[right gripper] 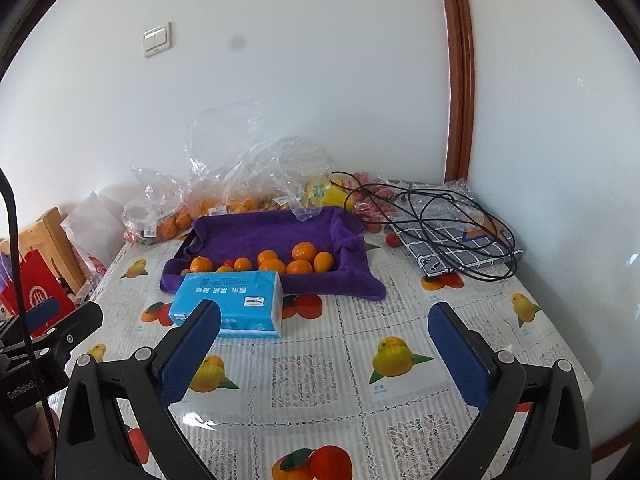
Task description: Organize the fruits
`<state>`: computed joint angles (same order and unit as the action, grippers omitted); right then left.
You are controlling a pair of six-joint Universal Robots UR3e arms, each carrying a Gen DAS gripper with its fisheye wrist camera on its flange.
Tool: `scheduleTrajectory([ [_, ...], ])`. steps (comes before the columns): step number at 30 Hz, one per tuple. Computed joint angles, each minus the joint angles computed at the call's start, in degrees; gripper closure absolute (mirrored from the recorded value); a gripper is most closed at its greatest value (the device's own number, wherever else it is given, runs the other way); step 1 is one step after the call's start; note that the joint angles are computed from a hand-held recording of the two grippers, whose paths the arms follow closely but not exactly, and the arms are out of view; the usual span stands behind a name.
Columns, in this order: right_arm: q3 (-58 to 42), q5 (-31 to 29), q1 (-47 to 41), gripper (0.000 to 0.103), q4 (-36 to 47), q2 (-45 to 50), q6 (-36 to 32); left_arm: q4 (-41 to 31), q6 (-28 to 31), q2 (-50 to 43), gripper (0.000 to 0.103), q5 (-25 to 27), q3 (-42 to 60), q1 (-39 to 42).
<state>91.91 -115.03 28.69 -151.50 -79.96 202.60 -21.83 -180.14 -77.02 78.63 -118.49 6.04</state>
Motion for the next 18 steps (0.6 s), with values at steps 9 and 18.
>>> scheduleTrajectory([
  [9, -1.1, -0.1, 0.7, 0.001, 0.4, 0.9, -0.2, 0.6, -0.3, 0.0, 0.003, 0.0, -0.3, -0.1],
  [18, -1.6, -0.8, 1.2, 0.001, 0.7, 1.3, 0.2, 0.5, -0.3, 0.5, 0.003, -0.3, -0.6, 0.1],
])
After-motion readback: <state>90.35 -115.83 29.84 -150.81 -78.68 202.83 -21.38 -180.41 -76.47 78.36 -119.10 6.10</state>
